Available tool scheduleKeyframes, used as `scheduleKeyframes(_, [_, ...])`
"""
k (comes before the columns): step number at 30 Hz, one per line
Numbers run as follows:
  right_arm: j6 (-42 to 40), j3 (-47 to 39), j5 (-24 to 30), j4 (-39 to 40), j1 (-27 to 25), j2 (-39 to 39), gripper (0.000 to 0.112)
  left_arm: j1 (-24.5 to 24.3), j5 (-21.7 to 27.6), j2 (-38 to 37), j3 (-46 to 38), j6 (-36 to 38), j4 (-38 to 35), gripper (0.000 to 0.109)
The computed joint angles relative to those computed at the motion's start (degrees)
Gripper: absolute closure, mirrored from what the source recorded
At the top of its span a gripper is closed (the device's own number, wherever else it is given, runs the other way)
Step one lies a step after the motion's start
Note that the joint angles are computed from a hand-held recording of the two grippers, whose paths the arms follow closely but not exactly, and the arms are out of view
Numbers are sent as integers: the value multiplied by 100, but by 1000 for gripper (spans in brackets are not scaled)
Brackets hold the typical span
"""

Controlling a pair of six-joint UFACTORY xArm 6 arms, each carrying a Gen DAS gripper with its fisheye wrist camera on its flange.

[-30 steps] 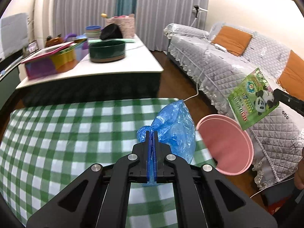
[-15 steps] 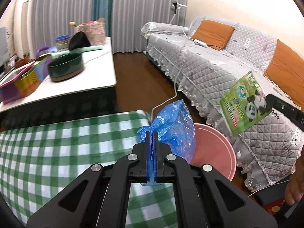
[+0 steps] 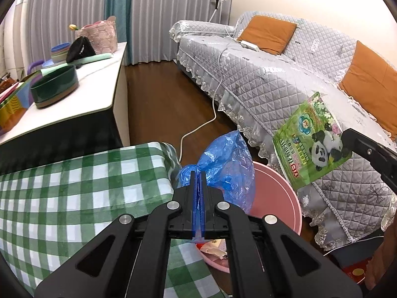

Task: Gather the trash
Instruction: 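Lift and carry the blue bag and panda packet with both grippers over the pink bucket, then open both grippers to drop the blue bag and panda packet into the bucket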

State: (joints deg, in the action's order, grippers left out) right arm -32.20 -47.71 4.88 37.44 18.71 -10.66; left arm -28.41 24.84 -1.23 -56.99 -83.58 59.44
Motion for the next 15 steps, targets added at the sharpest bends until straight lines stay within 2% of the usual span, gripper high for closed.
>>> scheduleKeyframes(15, [708, -19, -29, -952, -33, 252, 112, 105, -288, 755, -568, 417, -325, 107])
